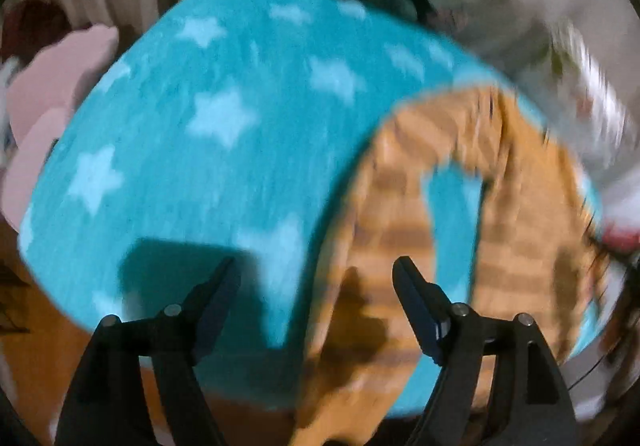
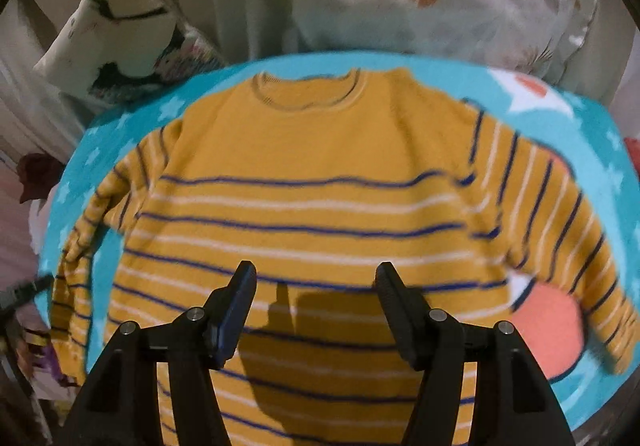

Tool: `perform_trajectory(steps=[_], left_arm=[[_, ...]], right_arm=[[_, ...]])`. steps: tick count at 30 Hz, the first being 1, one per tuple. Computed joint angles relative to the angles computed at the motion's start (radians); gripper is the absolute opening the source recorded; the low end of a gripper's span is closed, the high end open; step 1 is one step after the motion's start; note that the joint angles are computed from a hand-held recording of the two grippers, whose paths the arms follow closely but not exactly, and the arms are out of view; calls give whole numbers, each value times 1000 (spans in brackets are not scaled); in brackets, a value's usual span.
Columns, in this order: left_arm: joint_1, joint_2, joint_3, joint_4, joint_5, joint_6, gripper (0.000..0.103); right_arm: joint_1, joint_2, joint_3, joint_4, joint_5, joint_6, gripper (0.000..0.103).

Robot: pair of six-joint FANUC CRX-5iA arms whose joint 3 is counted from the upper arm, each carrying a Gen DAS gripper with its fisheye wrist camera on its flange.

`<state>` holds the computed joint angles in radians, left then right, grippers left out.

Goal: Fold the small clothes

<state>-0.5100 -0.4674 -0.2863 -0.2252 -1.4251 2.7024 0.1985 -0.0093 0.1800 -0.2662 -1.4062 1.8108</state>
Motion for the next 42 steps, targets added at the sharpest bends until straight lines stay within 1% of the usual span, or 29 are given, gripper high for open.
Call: perform_trajectory(steps=[1, 2, 4, 5, 6, 7, 8, 9, 10, 11, 12, 13, 15, 16, 18, 20, 22, 23, 24, 26, 28, 30, 33, 34, 36, 38, 39, 40, 42], left_arm=[[-45, 32, 15, -9, -29, 2, 77], [-81, 53, 22, -14, -42, 10, 77], [-145, 69, 16, -21, -31, 50, 78], [-180, 84, 26, -44, -35, 78, 78], [-221, 109, 49, -81, -56, 106, 78], [-243, 132, 67, -100, -71, 109, 71], [-250, 139, 74, -104, -71, 105, 58], [-250, 132, 78, -110, -72, 105, 19], [-216, 93, 55, -83, -49, 96, 8], [-169, 40, 22, -47, -19, 85, 8], [-142, -10, 11, -51, -29, 97, 8], [-127, -26, 17, -66, -53, 94, 8], [-87, -71, 45, -126, -168, 70, 8], [-44, -109, 55, -151, -220, 37, 8], [60, -171, 83, -195, -293, -58, 8], [178, -208, 111, -216, -324, -187, 8], [320, -218, 124, -178, -288, -314, 8], [355, -214, 133, -160, -274, -347, 8], [356, -193, 152, -158, -269, -358, 8], [290, -130, 198, -176, -259, -350, 8], [264, -95, 217, -138, -211, -353, 8], [254, -63, 225, -81, -140, -358, 8], [181, 29, 268, -21, -28, -331, 8], [171, 58, 280, 0, 7, -333, 8], [129, 138, 319, 38, 87, -325, 8], [85, 242, 378, 72, 170, -328, 8], [74, 282, 400, 86, 200, -330, 8], [60, 345, 432, 125, 257, -337, 8], [38, 429, 476, 182, 341, -352, 8]], right_arm=[[14, -3, -9, 9, 0, -6, 66], [29, -7, -16, 17, 2, -15, 66], [46, -7, -13, 10, -10, -25, 66], [55, -4, -8, 6, -18, -30, 66], [67, -3, -8, 8, -21, -34, 66], [85, -5, -13, 19, -18, -39, 66], [96, -8, -18, 26, -16, -38, 66], [115, -11, -23, 40, -10, -43, 66], [134, -16, -29, 55, -3, -48, 66], [145, -19, -32, 63, 1, -48, 66], [152, -21, -31, 67, 3, -47, 66], [158, -23, -30, 67, 5, -45, 66], [162, -29, -28, 67, 16, -37, 66], [165, -32, -28, 68, 22, -41, 66], [162, -32, -24, 62, 22, -44, 66], [158, -37, -29, 59, 27, -53, 66], [153, -45, -39, 57, 29, -62, 66], [150, -50, -46, 57, 31, -67, 66], [146, -55, -54, 59, 32, -72, 66], [131, -65, -68, 55, 34, -77, 66], [112, -71, -77, 50, 33, -83, 66], [86, -72, -81, 39, 24, -80, 66], [36, -67, -82, 17, 20, -72, 66], [17, -65, -79, 6, 17, -64, 66], [-35, -53, -65, -27, 2, -43, 66], [-94, -37, -43, -59, -17, -9, 66], [-116, -30, -34, -68, -21, 8, 66], [-139, -23, -24, -73, -25, 24, 66], [-195, -2, 7, -89, -33, 56, 66]])
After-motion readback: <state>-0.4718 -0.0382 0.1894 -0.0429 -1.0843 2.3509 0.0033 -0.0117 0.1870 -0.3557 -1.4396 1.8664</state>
